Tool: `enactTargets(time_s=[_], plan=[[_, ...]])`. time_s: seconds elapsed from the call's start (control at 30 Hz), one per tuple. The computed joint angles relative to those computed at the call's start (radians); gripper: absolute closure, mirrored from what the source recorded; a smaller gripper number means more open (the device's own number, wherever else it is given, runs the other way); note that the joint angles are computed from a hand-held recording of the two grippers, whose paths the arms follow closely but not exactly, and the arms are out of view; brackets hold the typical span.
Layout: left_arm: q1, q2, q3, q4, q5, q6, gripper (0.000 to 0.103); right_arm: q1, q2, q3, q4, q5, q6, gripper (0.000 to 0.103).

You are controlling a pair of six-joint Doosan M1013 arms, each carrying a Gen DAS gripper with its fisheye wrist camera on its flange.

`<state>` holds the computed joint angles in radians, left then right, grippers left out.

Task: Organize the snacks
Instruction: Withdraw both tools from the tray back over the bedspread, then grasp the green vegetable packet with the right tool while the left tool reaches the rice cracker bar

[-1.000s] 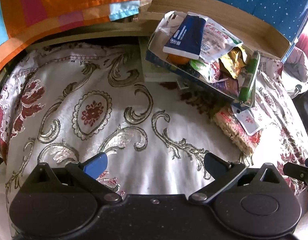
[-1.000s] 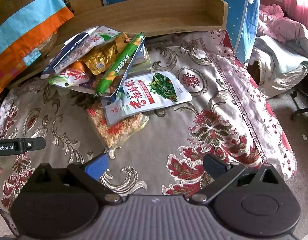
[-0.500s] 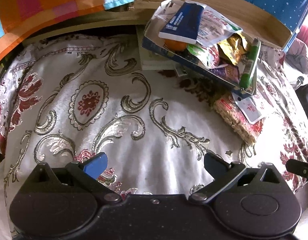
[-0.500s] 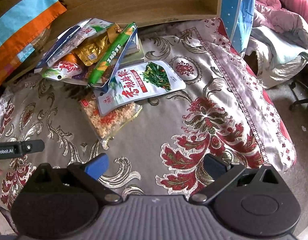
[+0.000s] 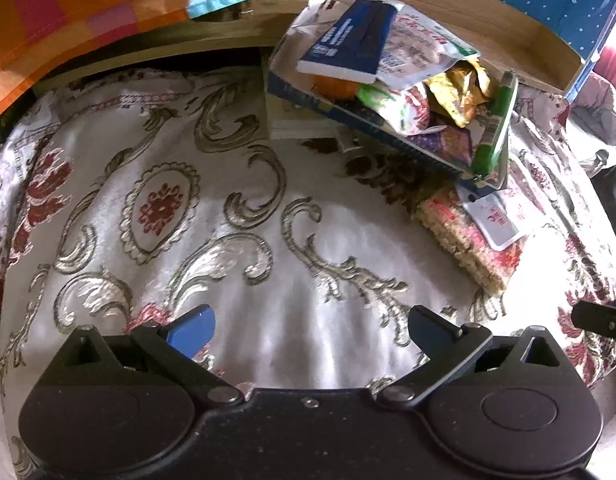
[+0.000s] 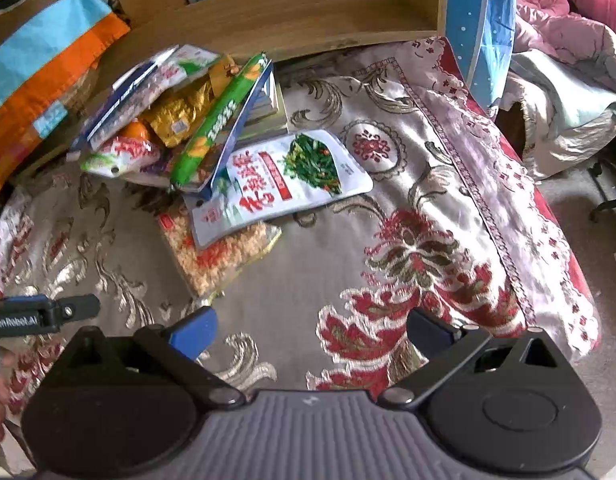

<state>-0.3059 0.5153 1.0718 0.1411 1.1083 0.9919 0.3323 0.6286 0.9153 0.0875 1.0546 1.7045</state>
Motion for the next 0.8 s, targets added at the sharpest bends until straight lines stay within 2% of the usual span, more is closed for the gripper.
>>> enactTargets(time_s=[0.2,0.33,0.4,0.7,0.8], plan=[[0.0,0.017,-0.023,-0.053,-0.045,0.031,0.001,-0.026,0.029,-0.042,0.099,0.002,-0.039,0.0],[0.006,0.028,-0.031,-0.132,-0.087,0.049,0.001,-0.044,0.062,-0.091,0.17,0.015,-0.079,0.001],[0.01,0.033,-0.035,-0.166,-0.105,0.055,0.001,-0.055,0.079,-0.112,0.22,0.015,-0.089,0.005],[0.024,0.049,-0.032,-0.326,-0.19,0.161,0.001,-0.083,0.18,-0.257,0.369,0.124,-0.087,0.021],[0.027,0.057,-0.036,-0.384,-0.205,0.187,0.005,-0.09,0.215,-0.308,0.404,0.166,-0.07,0.029]])
